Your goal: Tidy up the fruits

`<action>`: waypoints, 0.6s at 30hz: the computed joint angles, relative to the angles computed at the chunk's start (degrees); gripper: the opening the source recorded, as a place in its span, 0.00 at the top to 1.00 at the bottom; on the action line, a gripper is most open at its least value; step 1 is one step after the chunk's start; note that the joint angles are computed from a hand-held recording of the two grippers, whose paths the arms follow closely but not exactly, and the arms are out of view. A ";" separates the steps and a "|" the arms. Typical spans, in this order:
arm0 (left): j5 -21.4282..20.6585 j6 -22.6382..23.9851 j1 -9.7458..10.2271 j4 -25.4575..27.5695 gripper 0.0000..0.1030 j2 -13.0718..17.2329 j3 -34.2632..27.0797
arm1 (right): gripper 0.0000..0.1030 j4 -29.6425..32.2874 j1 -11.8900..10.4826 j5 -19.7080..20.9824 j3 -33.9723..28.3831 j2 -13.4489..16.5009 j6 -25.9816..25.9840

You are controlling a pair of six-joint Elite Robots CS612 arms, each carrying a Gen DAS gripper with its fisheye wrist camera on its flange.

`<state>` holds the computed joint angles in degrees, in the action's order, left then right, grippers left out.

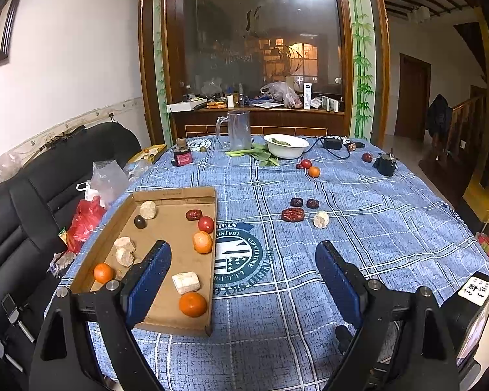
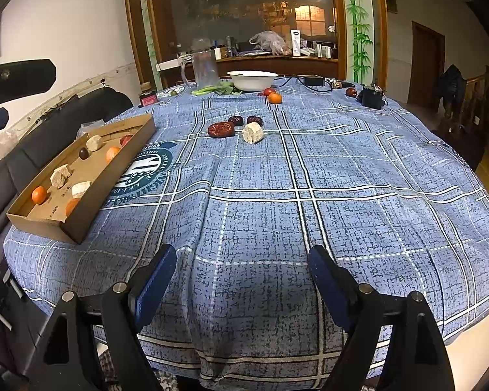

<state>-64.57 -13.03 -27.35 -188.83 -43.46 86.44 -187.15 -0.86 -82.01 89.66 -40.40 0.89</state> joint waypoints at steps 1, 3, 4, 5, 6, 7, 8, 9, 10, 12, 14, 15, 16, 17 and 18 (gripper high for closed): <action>-0.14 -0.11 0.03 0.25 0.13 0.03 -0.05 | 0.16 0.22 0.00 0.01 -0.03 0.01 -0.03; -0.28 -0.25 0.07 0.51 0.13 0.07 -0.11 | 0.16 0.43 0.00 0.05 -0.06 0.04 -0.05; -0.35 -0.26 0.10 0.58 0.13 0.09 -0.14 | 0.16 0.47 -0.01 0.07 -0.05 0.05 -0.09; -0.37 -0.31 0.11 0.59 0.13 0.11 -0.14 | 0.16 0.44 -0.01 0.07 0.03 0.01 -0.11; -0.36 -0.26 0.11 0.54 0.13 0.12 -0.14 | 0.16 0.44 0.00 0.10 0.08 -0.01 -0.16; -0.47 -0.24 0.14 0.55 0.13 0.11 -0.13 | 0.16 0.53 0.01 0.14 0.05 0.00 -0.25; -0.50 -0.30 0.15 0.55 0.13 0.14 -0.13 | 0.16 0.64 0.02 0.16 0.02 0.01 -0.34; -0.41 -0.26 0.13 0.58 0.13 0.11 -0.14 | 0.16 0.79 0.06 0.16 -0.06 0.04 -0.43; -0.47 -0.29 0.14 0.67 0.13 0.13 -0.14 | 0.16 0.89 0.07 0.16 -0.08 0.05 -0.49; -0.60 -0.37 0.18 0.78 0.13 0.21 -0.20 | 0.16 1.05 0.10 0.15 -0.05 0.04 -0.47; -0.62 -0.47 0.18 0.94 0.13 0.33 -0.27 | 0.16 1.24 0.08 0.21 -0.06 0.05 -0.43; -0.60 -0.53 0.15 1.02 0.13 0.40 -0.29 | 0.16 1.32 0.07 0.21 -0.07 0.06 -0.42; -0.61 -0.57 0.16 1.16 0.13 0.48 -0.35 | 0.16 1.41 0.06 0.23 -0.10 0.08 -0.41; -0.69 -0.61 0.17 1.28 0.13 0.54 -0.39 | 0.16 1.48 0.03 0.27 -0.09 0.10 -0.39; -0.79 -0.67 0.19 1.42 0.13 0.63 -0.47 | 0.16 1.59 0.02 0.31 -0.08 0.10 -0.35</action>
<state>-65.37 -13.70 -27.16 -187.41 -42.83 85.97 -185.56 -0.85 -81.70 89.58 -40.29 0.53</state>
